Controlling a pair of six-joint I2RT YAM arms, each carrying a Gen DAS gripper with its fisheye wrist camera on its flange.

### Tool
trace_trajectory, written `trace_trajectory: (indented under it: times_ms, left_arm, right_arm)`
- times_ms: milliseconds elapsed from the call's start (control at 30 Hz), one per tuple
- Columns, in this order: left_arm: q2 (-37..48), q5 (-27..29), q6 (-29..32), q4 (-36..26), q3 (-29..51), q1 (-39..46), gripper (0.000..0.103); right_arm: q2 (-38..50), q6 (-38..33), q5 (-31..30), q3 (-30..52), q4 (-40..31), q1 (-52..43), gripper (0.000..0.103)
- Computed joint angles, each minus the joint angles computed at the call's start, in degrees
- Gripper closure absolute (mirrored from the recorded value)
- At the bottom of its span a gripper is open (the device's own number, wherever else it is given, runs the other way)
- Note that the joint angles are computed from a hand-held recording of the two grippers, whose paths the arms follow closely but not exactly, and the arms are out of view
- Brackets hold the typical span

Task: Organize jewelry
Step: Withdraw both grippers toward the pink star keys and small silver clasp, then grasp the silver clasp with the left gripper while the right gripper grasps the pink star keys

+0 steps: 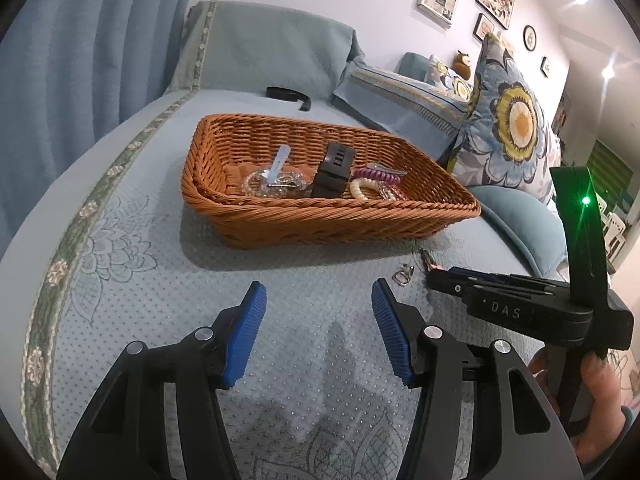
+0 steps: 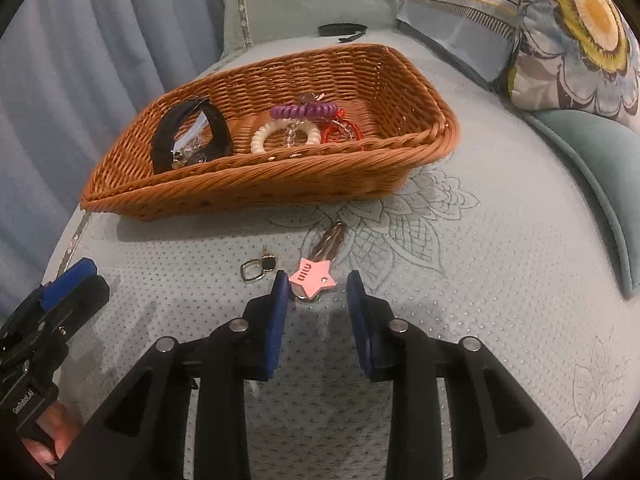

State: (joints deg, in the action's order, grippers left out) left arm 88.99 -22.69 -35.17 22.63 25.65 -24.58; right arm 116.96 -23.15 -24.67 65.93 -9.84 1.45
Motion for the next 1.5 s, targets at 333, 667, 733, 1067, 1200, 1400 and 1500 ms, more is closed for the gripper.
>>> trace_trajectory:
  times_ms: [333, 667, 733, 1067, 1200, 1400, 1500]
  left_arm:
    - [0.7, 0.1, 0.6, -1.3, 0.9, -0.7, 0.050]
    - [10.4, 9.6, 5.5, -5.0, 12.6, -0.6, 0.051]
    - [14.8, 11.0, 7.2, -7.9, 18.2, -0.2, 0.055]
    - [23.3, 14.5, 11.9, -14.5, 29.4, 0.8, 0.083]
    - [22.7, 14.7, 11.5, -13.9, 28.3, 0.1, 0.088]
    - [24.1, 12.5, 11.0, -16.5, 31.3, -0.1, 0.084]
    - [26.3, 10.8, 10.9, -19.0, 34.8, -0.4, 0.084]
  right_arm:
    - [0.3, -0.6, 2.2, -0.1, 1.5, 1.2, 0.082]
    - [3.1, -4.6, -2.5, 4.8, -3.1, -5.7, 0.082]
    - [3.2, -5.2, -2.8, 4.9, -3.2, -5.8, 0.082]
    - [3.6, -6.7, -5.4, 4.9, -3.7, -5.9, 0.082]
    - [3.7, -7.2, -6.0, 5.2, -4.2, -6.2, 0.082]
    - [4.1, -7.2, -5.9, 5.9, -4.7, -6.1, 0.082]
    - [4.7, -6.5, -6.0, 6.8, -5.3, -6.1, 0.082]
